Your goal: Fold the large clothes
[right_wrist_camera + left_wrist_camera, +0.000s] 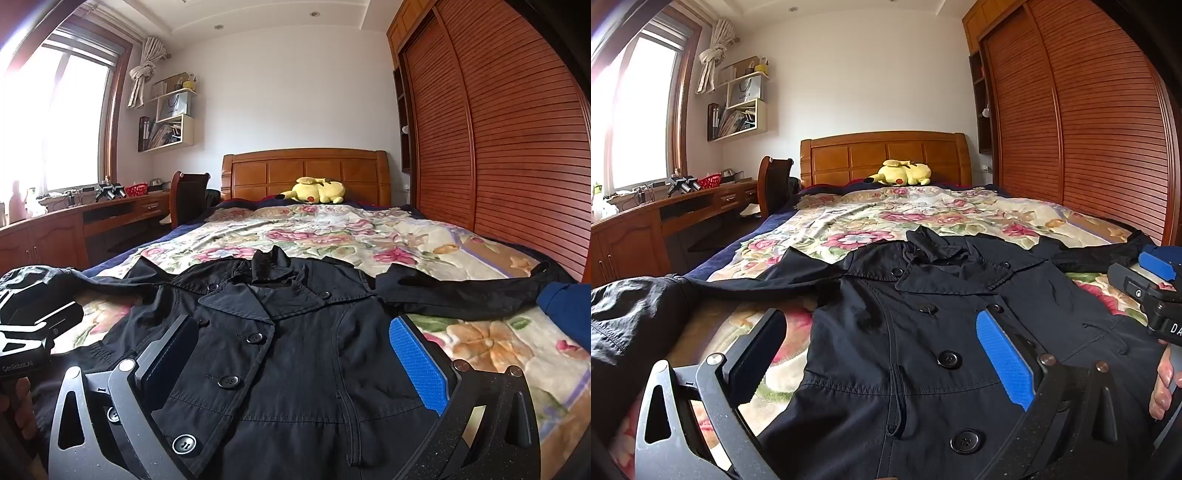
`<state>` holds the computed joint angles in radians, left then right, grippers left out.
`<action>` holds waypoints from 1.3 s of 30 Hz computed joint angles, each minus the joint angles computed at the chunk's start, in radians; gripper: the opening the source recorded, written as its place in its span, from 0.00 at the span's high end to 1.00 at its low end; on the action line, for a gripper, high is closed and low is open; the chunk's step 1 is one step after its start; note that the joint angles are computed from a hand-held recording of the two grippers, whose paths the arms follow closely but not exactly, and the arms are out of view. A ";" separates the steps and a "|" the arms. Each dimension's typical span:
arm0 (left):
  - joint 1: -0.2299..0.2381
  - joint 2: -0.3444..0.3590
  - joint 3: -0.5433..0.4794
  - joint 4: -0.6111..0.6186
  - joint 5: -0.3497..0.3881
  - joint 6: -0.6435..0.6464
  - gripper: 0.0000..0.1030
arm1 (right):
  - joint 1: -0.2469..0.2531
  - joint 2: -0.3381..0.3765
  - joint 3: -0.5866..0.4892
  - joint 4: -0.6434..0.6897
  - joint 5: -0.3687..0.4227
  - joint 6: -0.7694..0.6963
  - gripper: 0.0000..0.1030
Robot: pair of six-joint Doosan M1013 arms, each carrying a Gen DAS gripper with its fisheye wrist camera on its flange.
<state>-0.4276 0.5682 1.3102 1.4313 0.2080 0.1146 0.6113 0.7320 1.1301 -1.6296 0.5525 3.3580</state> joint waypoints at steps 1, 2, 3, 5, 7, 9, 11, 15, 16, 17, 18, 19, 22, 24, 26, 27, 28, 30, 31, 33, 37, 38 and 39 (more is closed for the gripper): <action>0.000 0.000 0.001 0.028 0.000 -0.028 0.00 | 0.000 0.000 0.000 -0.001 0.000 0.001 0.00; 0.000 0.000 0.001 0.028 0.000 -0.028 0.00 | 0.000 0.001 0.000 -0.001 0.000 0.001 0.00; 0.000 0.000 0.001 0.028 0.000 -0.028 0.00 | 0.001 0.001 -0.001 0.000 0.000 0.000 0.00; 0.000 0.000 0.001 0.021 0.001 -0.019 0.00 | 0.001 0.001 -0.001 0.000 0.000 0.001 0.00; 0.000 0.000 0.001 0.022 0.001 -0.019 0.00 | 0.001 0.001 -0.001 0.000 0.000 0.000 0.00; 0.000 0.000 0.001 0.022 0.001 -0.019 0.00 | 0.001 0.000 0.000 0.000 0.000 0.001 0.00; 0.000 0.000 0.001 0.030 0.002 -0.027 0.00 | 0.000 0.001 0.000 -0.003 0.000 0.004 0.00; 0.000 0.000 0.001 0.031 0.001 -0.028 0.00 | 0.001 0.000 0.000 0.000 0.000 0.001 0.00; 0.000 0.000 0.001 0.031 0.001 -0.028 0.00 | 0.000 0.000 0.000 -0.001 0.000 0.003 0.00; 0.000 0.000 0.001 0.031 0.001 -0.028 0.00 | 0.000 0.000 0.000 -0.001 0.000 0.003 0.00; 0.000 0.000 0.002 0.037 0.001 -0.033 0.00 | 0.000 0.000 0.000 -0.001 0.000 0.003 0.00; 0.000 0.000 0.002 0.037 0.001 -0.033 0.00 | 0.000 0.000 0.000 -0.001 0.000 0.002 0.00; 0.000 0.000 0.002 0.037 0.001 -0.033 0.00 | 0.000 0.000 0.001 -0.003 0.000 0.005 0.00; 0.000 0.000 0.002 0.037 0.001 -0.033 0.00 | 0.000 0.000 0.000 -0.001 -0.001 0.003 0.00; 0.000 0.000 0.002 0.039 0.001 -0.035 0.00 | 0.000 0.000 0.000 -0.002 -0.001 0.004 0.00; 0.000 0.000 0.002 0.039 0.001 -0.035 0.00 | 0.000 0.001 0.000 -0.002 -0.002 0.004 0.00; 0.000 0.000 0.002 0.040 0.002 -0.036 0.00 | 0.000 0.001 0.000 -0.002 -0.002 0.004 0.00; 0.000 0.000 0.002 0.040 0.002 -0.036 0.00 | -0.001 0.002 -0.001 -0.002 -0.002 0.005 0.00; 0.000 0.000 0.002 0.040 0.002 -0.036 0.00 | -0.001 0.002 -0.001 -0.003 -0.002 0.005 0.00; 0.000 0.000 0.002 0.042 0.001 -0.037 0.00 | 0.000 -0.003 0.002 0.002 -0.002 0.000 0.00; 0.000 0.000 0.002 0.041 0.002 -0.036 0.00 | 0.000 -0.003 0.002 0.002 -0.002 0.000 0.00; 0.000 0.000 0.002 0.041 0.002 -0.036 0.00 | 0.000 -0.003 0.002 0.003 -0.003 0.000 0.00; 0.000 0.000 0.002 0.037 0.001 -0.031 0.00 | 0.000 -0.002 0.001 0.004 -0.006 -0.003 0.00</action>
